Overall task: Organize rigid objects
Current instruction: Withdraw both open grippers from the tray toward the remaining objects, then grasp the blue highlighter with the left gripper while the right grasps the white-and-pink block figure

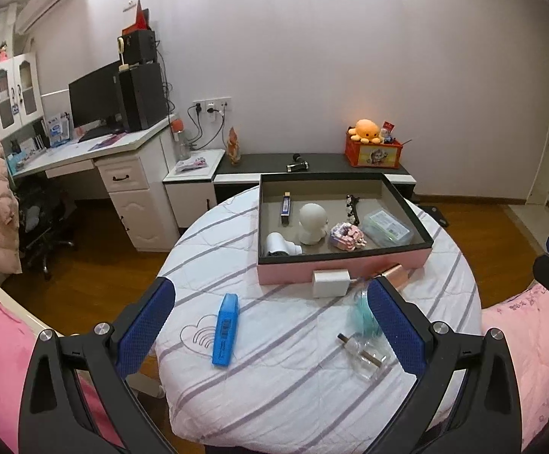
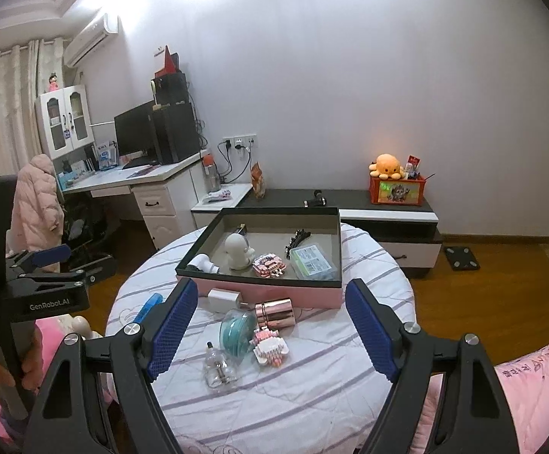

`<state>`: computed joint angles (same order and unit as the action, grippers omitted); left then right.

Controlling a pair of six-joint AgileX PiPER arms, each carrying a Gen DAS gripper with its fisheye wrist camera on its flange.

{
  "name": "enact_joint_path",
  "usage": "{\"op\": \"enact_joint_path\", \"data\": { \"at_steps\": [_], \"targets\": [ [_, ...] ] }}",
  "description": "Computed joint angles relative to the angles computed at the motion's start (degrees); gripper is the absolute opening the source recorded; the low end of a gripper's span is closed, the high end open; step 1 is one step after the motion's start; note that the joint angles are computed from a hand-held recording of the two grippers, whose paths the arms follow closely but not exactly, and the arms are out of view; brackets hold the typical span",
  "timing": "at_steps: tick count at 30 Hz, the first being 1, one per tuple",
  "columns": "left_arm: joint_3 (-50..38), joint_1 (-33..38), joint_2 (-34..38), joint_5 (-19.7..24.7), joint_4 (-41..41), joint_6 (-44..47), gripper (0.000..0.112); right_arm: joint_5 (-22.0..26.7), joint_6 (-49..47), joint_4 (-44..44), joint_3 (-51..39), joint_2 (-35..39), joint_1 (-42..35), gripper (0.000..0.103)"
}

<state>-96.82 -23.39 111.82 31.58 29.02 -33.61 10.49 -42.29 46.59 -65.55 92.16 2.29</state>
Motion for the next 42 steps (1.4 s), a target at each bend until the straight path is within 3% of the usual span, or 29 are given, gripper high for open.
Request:
{"op": "enact_joint_path", "data": {
  "at_steps": [9, 15, 21, 24, 29, 33, 42],
  "targets": [
    [4.4, -1.1, -2.9, -0.4, 5.3, -5.2, 0.103, -2.0, -8.4, 8.6, 4.9, -4.2, 0.1, 0.082],
    [3.1, -1.5, -1.7, 0.7, 5.3, -4.6, 0.103, -1.6, -4.1, 3.7, 3.9, -3.2, 0.4, 0.083],
    [-0.2, -0.2, 2.3, 3.8, 1.8, -1.4, 0.103, -0.2, 6.6, -7.2, 1.5, 0.3, 0.9, 0.083],
    [-2.5, 0.7, 5.0, 5.9, -0.4, 0.9, 0.103, 1.5, 17.1, -17.3, -0.9, 3.3, 1.3, 0.083],
    [-8.6, 2.8, 12.1, 10.7, -3.9, 4.8, 0.103, 4.6, 23.2, -24.1, -5.6, 9.5, 1.9, 0.083],
    [-15.2, 5.4, 18.3, 15.3, -8.2, 8.8, 0.103, 11.0, 34.7, -35.2, -13.7, 18.2, 2.8, 0.083],
    [-29.2, 8.7, 29.1, 23.4, -14.6, 15.0, 0.103, 18.8, 36.7, -38.0, -26.1, 30.5, 4.1, 0.083]
  ]
}}
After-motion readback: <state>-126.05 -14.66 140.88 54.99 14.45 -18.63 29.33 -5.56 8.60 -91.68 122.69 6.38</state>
